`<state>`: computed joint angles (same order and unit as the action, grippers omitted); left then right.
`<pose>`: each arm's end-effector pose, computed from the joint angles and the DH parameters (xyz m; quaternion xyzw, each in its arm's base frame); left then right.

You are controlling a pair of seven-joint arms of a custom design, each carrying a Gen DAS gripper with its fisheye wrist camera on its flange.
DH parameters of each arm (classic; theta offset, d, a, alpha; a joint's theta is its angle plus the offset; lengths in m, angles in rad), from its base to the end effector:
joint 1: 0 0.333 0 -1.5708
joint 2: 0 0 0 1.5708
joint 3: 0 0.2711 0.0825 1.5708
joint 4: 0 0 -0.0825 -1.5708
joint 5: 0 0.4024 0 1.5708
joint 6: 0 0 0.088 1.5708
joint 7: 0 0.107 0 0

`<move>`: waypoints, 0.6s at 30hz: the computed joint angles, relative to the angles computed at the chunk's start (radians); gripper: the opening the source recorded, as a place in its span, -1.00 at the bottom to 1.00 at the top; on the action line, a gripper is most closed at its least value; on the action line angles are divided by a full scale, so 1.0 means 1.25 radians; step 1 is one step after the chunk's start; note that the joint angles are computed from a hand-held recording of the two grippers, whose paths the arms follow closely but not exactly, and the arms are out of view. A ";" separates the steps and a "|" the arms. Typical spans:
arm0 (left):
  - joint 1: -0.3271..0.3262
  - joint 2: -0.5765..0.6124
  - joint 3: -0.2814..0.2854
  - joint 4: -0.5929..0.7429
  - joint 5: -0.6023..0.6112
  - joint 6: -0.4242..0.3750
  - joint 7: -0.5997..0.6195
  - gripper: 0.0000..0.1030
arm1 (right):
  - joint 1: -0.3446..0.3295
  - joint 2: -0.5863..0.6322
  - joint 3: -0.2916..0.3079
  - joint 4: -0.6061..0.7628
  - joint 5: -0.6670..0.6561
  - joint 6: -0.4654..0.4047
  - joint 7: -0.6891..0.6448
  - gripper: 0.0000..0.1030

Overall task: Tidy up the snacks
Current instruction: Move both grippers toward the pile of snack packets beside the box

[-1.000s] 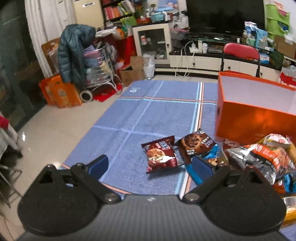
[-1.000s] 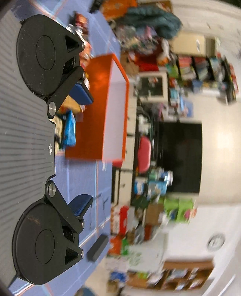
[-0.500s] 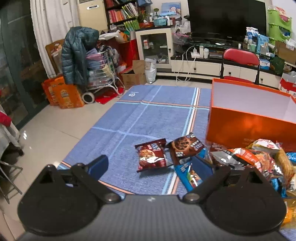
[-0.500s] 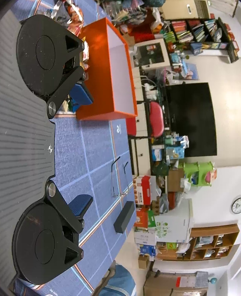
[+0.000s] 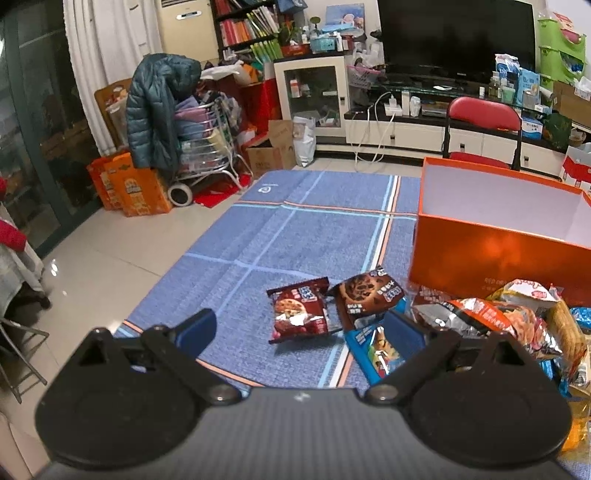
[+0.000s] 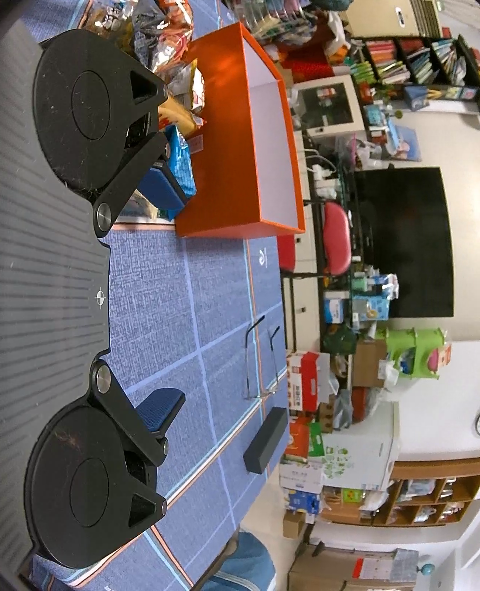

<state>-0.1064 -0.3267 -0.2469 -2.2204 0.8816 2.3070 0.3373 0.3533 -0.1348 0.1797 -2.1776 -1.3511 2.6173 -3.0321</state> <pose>0.4968 -0.1741 0.5069 -0.7468 0.5011 -0.1735 0.4014 0.4749 0.3079 0.4437 -0.5796 0.6359 -0.3708 0.3497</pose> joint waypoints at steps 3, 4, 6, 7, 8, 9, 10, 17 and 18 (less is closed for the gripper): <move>0.002 0.001 -0.004 0.000 0.010 -0.004 -0.007 0.86 | 0.000 0.003 -0.001 0.002 0.003 0.000 -0.004 0.85; 0.002 0.002 -0.004 0.001 0.011 -0.005 -0.007 0.86 | 0.001 0.002 0.000 0.002 0.003 -0.001 -0.002 0.85; 0.000 0.002 -0.002 0.001 0.007 -0.004 -0.005 0.86 | 0.000 0.003 -0.001 0.002 -0.003 0.002 0.006 0.85; 0.000 0.003 -0.002 0.000 0.007 -0.003 -0.005 0.86 | 0.000 0.003 -0.002 0.001 -0.005 0.005 0.008 0.85; 0.000 0.003 -0.002 0.001 0.008 -0.003 -0.004 0.86 | 0.000 0.004 -0.001 0.002 -0.006 0.004 0.008 0.85; 0.000 0.003 -0.002 0.000 0.010 -0.002 -0.003 0.86 | 0.000 0.006 -0.001 0.004 -0.006 0.003 0.007 0.85; 0.000 0.003 -0.002 0.000 0.011 0.001 -0.003 0.86 | 0.000 0.005 -0.002 0.002 -0.007 0.006 0.007 0.85; 0.002 -0.043 0.014 -0.053 0.033 0.098 0.047 0.86 | 0.001 -0.003 0.000 -0.005 -0.039 0.017 0.008 0.85; 0.003 -0.058 0.020 -0.071 0.037 0.131 0.067 0.86 | -0.001 -0.006 -0.002 -0.008 -0.056 0.040 0.010 0.85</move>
<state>-0.1028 -0.3988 -0.2222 -2.3096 0.9277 2.4711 0.4207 0.3515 -0.1417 0.1767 -2.1875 -1.4211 2.6676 -3.0195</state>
